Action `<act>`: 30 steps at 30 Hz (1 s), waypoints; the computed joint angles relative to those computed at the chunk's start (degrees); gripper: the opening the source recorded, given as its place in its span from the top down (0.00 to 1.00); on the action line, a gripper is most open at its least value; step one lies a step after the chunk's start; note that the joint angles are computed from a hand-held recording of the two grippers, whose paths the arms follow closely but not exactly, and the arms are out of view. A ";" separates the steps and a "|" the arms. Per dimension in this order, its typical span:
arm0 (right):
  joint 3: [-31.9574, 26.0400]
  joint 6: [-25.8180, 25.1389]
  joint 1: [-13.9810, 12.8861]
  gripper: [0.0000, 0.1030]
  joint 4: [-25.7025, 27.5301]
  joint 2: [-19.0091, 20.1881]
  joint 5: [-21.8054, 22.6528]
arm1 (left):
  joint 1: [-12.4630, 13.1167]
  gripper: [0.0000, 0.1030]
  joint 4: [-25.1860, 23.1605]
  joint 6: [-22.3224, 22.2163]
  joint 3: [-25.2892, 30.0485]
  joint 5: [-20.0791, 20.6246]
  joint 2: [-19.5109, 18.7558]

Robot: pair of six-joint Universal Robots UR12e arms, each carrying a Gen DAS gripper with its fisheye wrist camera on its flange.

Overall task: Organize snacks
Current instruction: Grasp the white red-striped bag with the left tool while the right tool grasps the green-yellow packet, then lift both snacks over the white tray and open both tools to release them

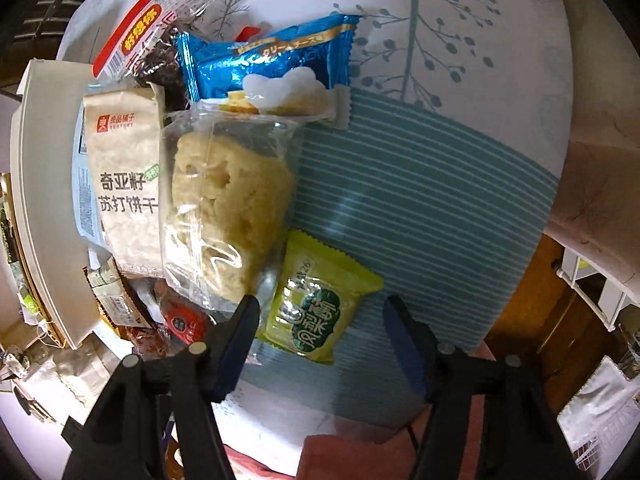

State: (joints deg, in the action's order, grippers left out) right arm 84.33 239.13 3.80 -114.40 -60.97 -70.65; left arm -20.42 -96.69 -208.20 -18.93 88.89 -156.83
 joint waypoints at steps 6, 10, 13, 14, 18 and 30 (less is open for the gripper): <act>-2.30 -1.48 0.52 0.47 2.10 1.18 -0.56 | 0.16 0.41 -2.20 -0.47 3.68 0.01 -2.24; -3.85 -3.33 0.49 0.55 3.96 1.83 0.09 | -0.12 0.52 -4.55 1.01 6.96 0.84 -3.83; -4.08 -3.14 0.49 0.58 4.05 1.93 0.72 | -0.05 0.53 -3.95 0.59 5.68 0.35 -3.16; -3.99 -3.09 0.43 0.58 3.96 1.91 1.17 | -0.01 0.53 -3.90 0.27 5.32 0.05 -2.93; -3.16 -2.53 0.30 0.59 3.50 1.43 2.13 | 0.18 0.53 -2.30 -0.44 0.11 0.08 -0.19; 2.14 -3.33 0.61 0.61 -0.74 -1.53 2.69 | -0.07 0.53 6.97 0.36 -14.43 0.90 8.45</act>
